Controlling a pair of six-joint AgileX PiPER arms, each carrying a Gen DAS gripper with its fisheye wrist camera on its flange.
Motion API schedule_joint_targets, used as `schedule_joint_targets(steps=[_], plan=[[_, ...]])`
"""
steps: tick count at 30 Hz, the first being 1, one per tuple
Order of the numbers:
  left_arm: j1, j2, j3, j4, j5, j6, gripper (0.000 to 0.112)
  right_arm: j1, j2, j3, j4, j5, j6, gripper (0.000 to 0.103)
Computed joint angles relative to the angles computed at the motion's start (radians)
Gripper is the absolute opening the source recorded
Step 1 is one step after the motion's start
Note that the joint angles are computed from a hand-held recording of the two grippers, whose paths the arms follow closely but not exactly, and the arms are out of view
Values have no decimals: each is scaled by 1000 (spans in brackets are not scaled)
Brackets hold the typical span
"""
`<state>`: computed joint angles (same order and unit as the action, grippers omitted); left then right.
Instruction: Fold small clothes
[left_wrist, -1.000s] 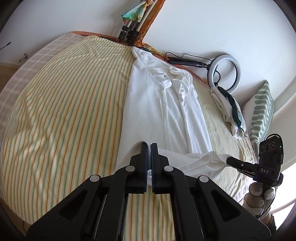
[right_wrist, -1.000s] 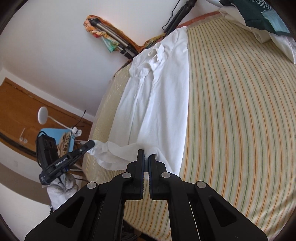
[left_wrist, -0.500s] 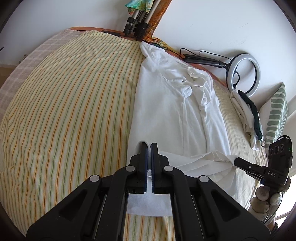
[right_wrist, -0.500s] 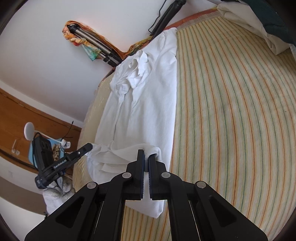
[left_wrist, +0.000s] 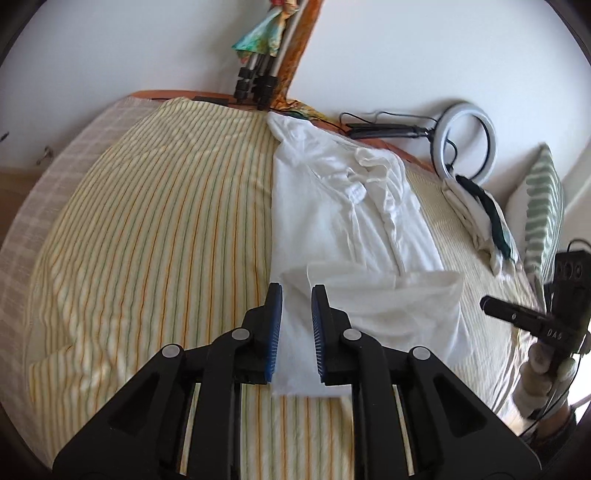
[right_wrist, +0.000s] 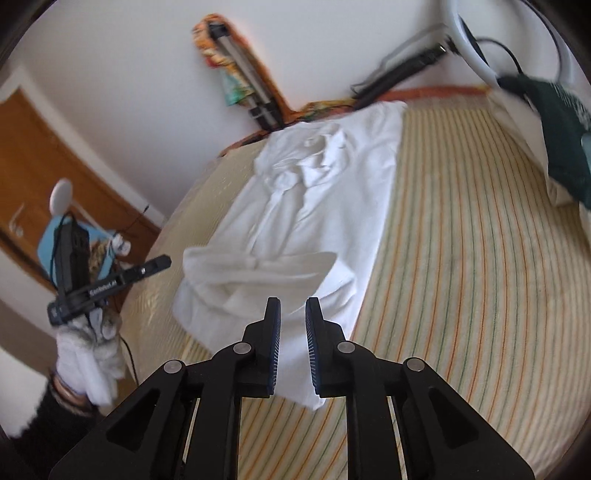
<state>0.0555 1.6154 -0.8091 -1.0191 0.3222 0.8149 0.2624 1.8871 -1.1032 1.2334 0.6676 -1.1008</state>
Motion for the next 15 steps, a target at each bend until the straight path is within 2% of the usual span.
schedule_joint_targets(steps=[3, 6, 10, 15], plan=[[-11, 9, 17, 24, 40, 36, 14, 36, 2, 15, -16, 14, -42, 14], [-65, 48, 4, 126, 10, -52, 14, 106, 38, -6, -104, -39, 11, 14], [-99, 109, -42, 160, -1, -97, 14, 154, 99, -67, -195, -61, 87, 14], [-112, 195, -148, 174, -23, -176, 14, 148, 163, -171, -169, -70, 136, 14]])
